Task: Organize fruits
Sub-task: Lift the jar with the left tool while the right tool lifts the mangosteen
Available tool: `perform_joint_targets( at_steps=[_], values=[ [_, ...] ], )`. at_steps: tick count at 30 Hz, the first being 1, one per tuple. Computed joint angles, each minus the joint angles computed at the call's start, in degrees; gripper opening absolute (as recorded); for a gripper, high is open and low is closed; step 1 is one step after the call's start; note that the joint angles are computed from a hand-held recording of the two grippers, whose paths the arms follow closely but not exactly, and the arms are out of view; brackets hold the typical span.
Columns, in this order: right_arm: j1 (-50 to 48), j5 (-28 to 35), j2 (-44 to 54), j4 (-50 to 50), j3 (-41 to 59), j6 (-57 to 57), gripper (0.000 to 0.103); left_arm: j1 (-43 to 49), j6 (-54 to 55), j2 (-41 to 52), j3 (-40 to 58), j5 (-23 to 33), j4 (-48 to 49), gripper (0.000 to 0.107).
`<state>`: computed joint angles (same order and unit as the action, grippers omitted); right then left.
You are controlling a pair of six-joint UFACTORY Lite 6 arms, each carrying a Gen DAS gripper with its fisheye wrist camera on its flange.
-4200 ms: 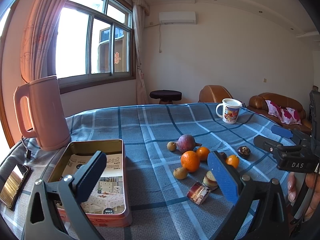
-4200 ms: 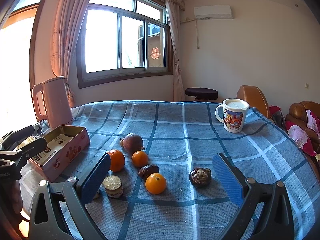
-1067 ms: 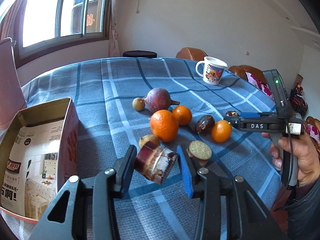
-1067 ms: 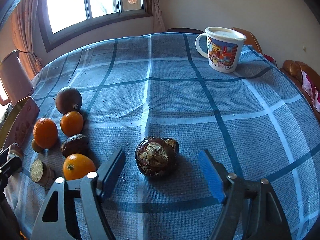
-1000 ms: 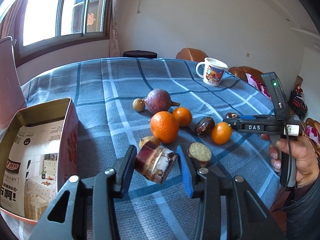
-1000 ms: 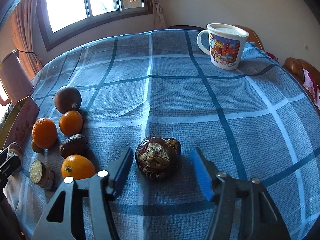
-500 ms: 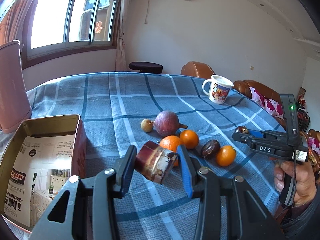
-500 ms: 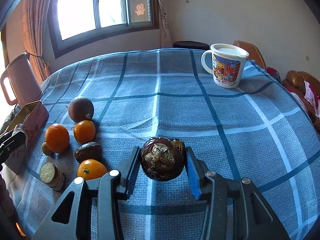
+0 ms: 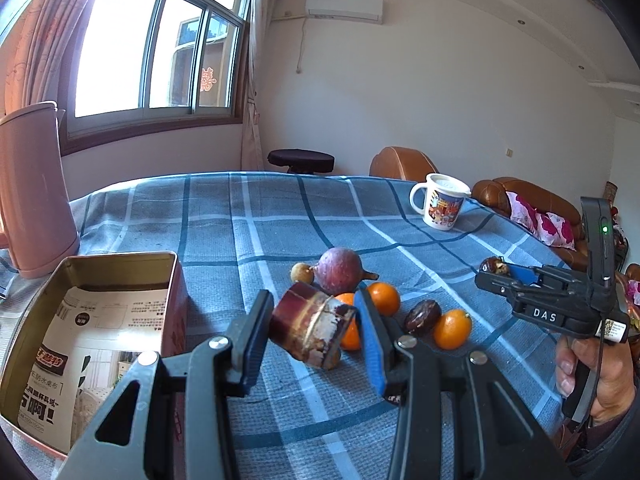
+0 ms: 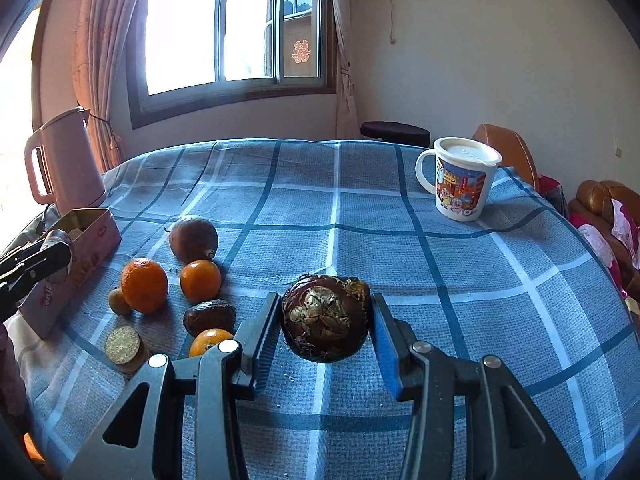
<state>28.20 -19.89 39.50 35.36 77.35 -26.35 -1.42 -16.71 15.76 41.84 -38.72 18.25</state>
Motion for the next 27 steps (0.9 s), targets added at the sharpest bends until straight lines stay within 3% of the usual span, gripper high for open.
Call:
perform_joint_targets(
  at_steps=[27],
  values=[
    [2.19,-14.6,-6.83,-11.32,-12.22,10.57,0.046,-3.33,10.76,-4.65,-6.76,-7.66,-10.43,0.044]
  ],
)
